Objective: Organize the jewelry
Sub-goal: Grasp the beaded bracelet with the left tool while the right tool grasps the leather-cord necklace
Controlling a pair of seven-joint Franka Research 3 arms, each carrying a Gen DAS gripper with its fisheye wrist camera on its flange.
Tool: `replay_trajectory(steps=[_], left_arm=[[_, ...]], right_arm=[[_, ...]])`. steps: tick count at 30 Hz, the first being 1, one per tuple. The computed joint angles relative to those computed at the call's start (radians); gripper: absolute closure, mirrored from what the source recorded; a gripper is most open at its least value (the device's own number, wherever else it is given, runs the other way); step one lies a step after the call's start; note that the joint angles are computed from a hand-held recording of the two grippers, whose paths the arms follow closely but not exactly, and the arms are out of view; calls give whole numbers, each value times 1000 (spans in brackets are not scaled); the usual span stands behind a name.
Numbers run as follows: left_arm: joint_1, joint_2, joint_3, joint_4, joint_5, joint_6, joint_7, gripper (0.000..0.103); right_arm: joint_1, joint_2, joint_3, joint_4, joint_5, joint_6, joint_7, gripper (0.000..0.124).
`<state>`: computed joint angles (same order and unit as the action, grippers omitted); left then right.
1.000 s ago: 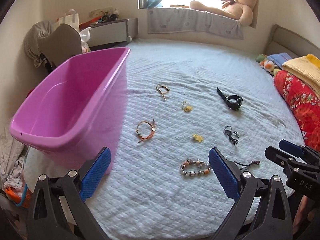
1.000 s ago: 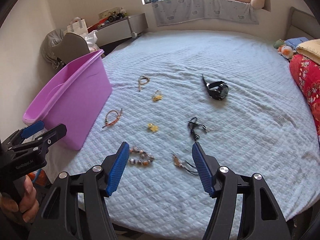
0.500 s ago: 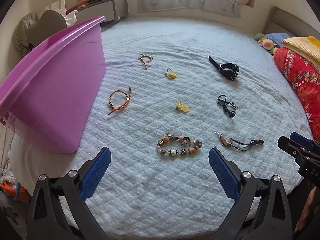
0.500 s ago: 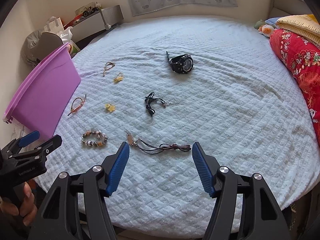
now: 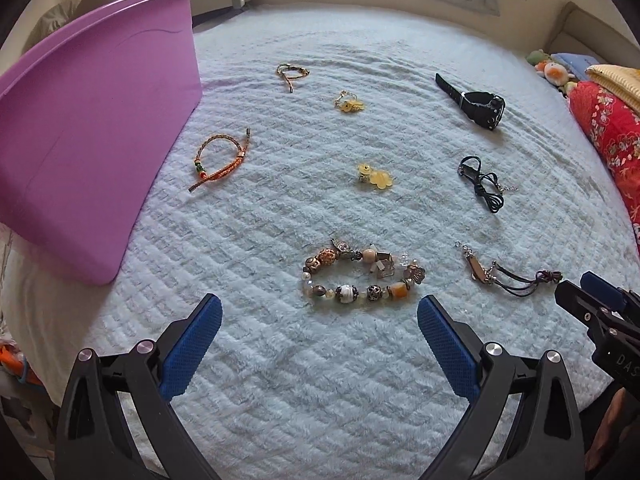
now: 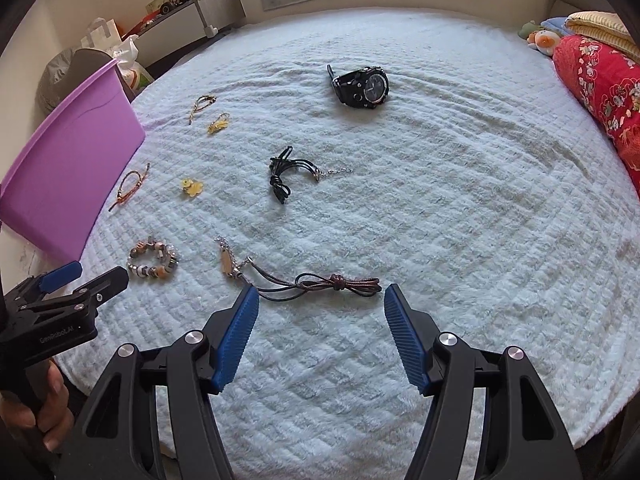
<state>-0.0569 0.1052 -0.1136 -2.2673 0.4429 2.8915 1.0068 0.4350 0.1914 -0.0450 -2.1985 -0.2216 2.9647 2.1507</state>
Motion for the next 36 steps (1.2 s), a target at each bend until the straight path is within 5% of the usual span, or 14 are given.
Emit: replay_trajectory(steps=[8, 16, 36], left_arm=[[-10, 54, 5, 43, 9, -28, -8, 7], [-16, 103, 3, 83, -1, -52, 5, 7], [-51, 192, 42, 172, 52, -28, -50, 5]], right_arm=[[-28, 45, 42, 18, 108, 27, -135, 61], [23, 90, -8, 58, 108, 12, -165, 61], [122, 160, -118, 134, -28, 0, -65, 57]])
